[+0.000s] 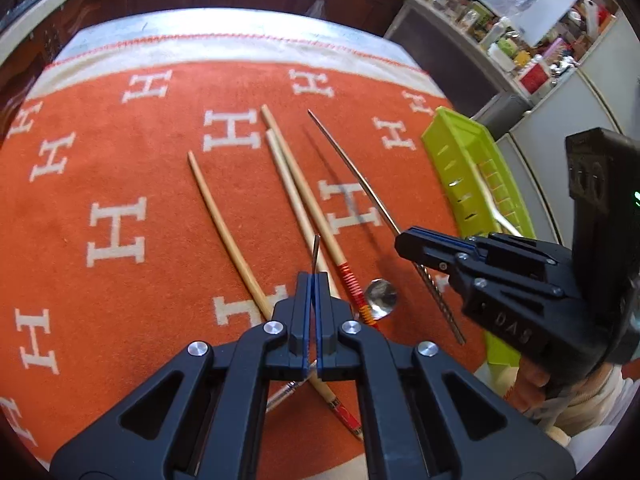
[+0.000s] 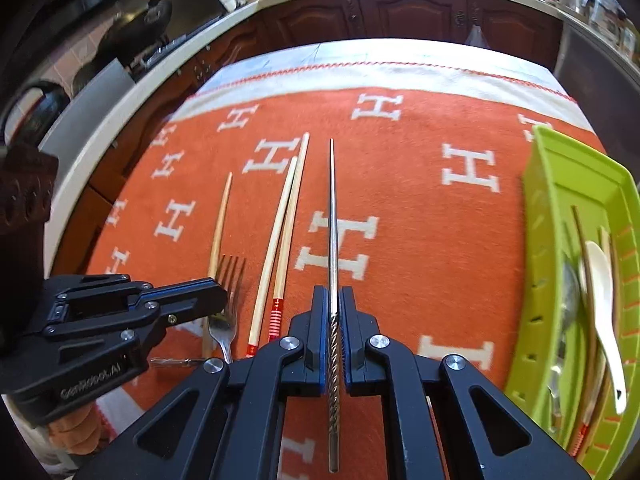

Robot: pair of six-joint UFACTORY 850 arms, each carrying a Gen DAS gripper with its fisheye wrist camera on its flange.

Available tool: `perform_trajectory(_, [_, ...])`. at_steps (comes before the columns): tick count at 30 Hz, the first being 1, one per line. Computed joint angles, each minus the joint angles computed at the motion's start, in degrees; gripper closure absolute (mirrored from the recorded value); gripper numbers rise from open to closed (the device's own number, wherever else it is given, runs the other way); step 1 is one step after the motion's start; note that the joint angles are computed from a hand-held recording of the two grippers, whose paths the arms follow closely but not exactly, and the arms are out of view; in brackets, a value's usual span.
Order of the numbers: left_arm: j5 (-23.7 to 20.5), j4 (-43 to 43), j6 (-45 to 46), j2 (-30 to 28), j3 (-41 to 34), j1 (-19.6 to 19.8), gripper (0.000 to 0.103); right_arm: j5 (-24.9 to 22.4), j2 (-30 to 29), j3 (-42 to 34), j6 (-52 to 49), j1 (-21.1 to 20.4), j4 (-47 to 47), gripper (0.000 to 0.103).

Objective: Organize utensils
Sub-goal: 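Grasp a silver fork with the left tool while the right tool grasps a twisted metal chopstick, then carry the fork and metal chopstick into the lime-green tray and open both tools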

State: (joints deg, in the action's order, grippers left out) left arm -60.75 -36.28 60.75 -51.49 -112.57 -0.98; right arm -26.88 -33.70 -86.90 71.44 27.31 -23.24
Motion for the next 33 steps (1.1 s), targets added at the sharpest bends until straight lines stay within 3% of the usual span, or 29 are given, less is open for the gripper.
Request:
perform_trajectory(7, [-1.35,-5.38,6.05,4.07,3.61,1.30,0.103,3.89,7.41,8.30,10.93,0.80,-6.18,0.098])
perform_trajectory(15, [-1.12,-10.84,13.25,10.21,9.48,1.90,0.103,4.98,12.46,14.22,20.20,2.67,-12.24,0.098])
perform_trajectory(19, [-1.67,-13.68,17.81,13.83,12.56,2.38,0.103,4.69,16.16,17.35,29.71,3.94,-20.71,0.098])
perform_trajectory(25, [-4.34,-15.74,20.98,17.41,14.90,2.49,0.103,0.35,22.98,22.68,42.95,5.88,-30.85,0.098])
perform_trajectory(33, [-6.82,-14.59,23.71,20.21,17.64,-1.34,0.103,-7.35,31.40,30.92,52.21,7.19,-32.84,0.098])
